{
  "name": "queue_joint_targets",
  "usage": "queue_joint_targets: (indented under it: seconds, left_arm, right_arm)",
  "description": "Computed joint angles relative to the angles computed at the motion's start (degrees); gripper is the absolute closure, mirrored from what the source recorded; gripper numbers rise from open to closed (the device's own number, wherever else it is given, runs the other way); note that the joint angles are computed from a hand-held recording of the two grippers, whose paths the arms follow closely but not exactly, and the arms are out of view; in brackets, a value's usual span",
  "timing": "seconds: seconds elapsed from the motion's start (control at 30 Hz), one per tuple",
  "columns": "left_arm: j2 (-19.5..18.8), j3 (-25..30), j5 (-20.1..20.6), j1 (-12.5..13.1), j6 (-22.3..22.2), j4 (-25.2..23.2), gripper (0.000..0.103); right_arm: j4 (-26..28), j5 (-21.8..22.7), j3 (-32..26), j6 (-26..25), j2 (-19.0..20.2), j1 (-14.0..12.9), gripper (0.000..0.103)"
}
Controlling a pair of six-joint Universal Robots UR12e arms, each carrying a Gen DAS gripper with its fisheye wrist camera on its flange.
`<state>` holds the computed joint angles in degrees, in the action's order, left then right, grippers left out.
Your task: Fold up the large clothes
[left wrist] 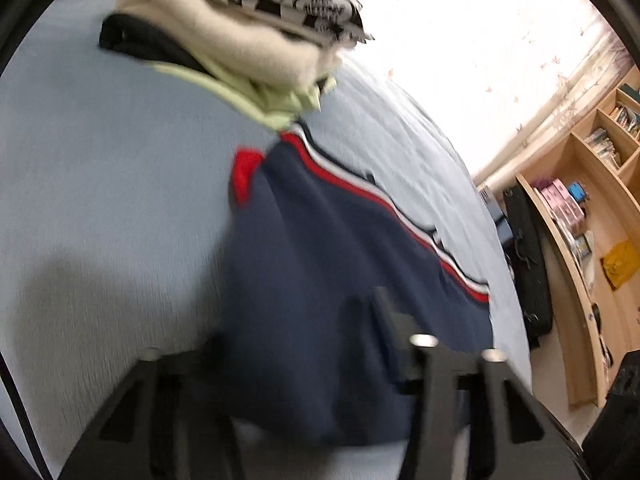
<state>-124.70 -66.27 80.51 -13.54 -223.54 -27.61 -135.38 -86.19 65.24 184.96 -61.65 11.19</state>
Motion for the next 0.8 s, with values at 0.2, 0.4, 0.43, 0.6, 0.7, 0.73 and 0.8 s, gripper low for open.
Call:
queue_joint_targets:
  seconds: [0.2, 0.4, 0.43, 0.6, 0.7, 0.73, 0.8]
  left_arm:
    - [-0.07, 0.1, 4.32, -0.55, 1.68, 2.29, 0.092]
    - [-0.47, 2.35, 9.7, -2.38, 11.07, 3.16, 0.093]
    - [-0.72, 3.18, 10.6, -2.88, 13.23, 3.32, 0.093]
    - [-2.16, 7.43, 12.42, -4.59, 19.42, 2.19, 0.093]
    - [-3.42, 10.35, 14.58, -5.81, 23.19, 0.92, 0.093]
    - [-3.76, 11.17, 14.87, -6.05, 24.04, 0.71, 0.093]
    - [-4.71, 13.39, 14.48, -6.51, 25.45, 0.11, 0.093]
  right_arm:
    - [3.6, 2.47, -4.37, -1.78, 3.95, 0.42, 0.096]
    - [4.49, 5.26, -3.49, -1.56, 4.26, -0.14, 0.096]
    - [4.77, 6.59, -3.38, -1.0, 4.19, -0.5, 0.096]
    - [5.09, 11.41, -2.57, 2.05, 3.79, -1.76, 0.096]
    - [6.67, 14.77, -2.48, 3.74, 3.33, -2.71, 0.096]
    - [7.25, 16.41, -2.09, 4.82, 2.81, -3.3, 0.096]
    - [6.27, 17.35, -0.52, 6.7, 1.4, -4.2, 0.096]
